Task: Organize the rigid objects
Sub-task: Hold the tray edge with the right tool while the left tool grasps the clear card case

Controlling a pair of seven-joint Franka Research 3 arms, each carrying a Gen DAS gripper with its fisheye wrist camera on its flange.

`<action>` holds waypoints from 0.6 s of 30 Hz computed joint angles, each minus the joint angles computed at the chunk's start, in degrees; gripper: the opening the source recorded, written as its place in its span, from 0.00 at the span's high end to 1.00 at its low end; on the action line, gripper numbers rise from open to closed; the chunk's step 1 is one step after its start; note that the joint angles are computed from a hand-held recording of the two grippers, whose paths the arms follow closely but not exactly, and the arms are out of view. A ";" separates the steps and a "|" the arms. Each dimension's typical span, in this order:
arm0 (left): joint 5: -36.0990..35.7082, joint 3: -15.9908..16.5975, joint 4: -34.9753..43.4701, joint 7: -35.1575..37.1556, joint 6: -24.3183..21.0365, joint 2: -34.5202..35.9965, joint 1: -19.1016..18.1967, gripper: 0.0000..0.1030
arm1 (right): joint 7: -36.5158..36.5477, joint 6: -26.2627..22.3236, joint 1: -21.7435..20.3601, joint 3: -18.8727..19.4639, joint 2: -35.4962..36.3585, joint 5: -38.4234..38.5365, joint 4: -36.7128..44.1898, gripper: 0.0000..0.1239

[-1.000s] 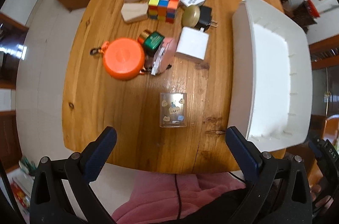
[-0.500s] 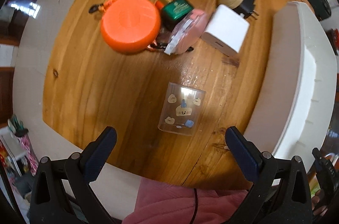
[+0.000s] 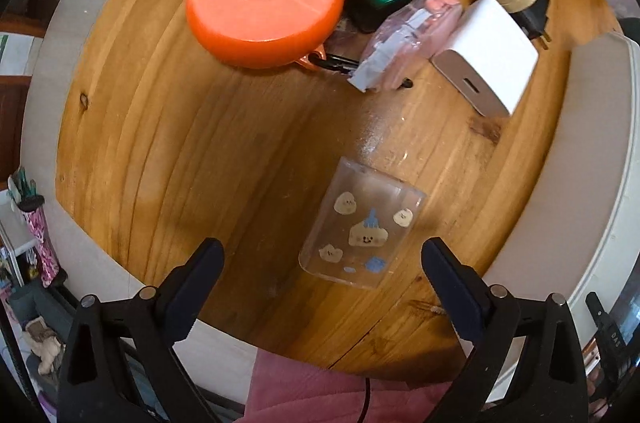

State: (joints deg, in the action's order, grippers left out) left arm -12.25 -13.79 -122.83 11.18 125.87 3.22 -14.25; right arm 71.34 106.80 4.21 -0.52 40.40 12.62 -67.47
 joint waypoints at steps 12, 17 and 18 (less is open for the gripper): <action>-8.15 -0.15 -6.09 4.90 7.61 0.78 0.66 0.27 | -0.24 -2.29 0.77 0.12 4.05 -1.10 5.91 0.95; -9.74 -0.56 -5.62 5.28 8.30 1.46 0.38 0.39 | -0.03 -2.52 0.65 0.13 4.09 -1.04 6.10 0.95; -9.79 -0.56 -5.78 5.38 8.19 1.46 0.39 0.39 | -0.18 -2.54 0.57 0.12 4.09 -1.06 6.09 0.95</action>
State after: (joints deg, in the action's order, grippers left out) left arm -22.04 -14.35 -128.61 16.56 134.05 4.68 -13.85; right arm 71.16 104.26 4.78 -0.40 44.49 11.56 -61.38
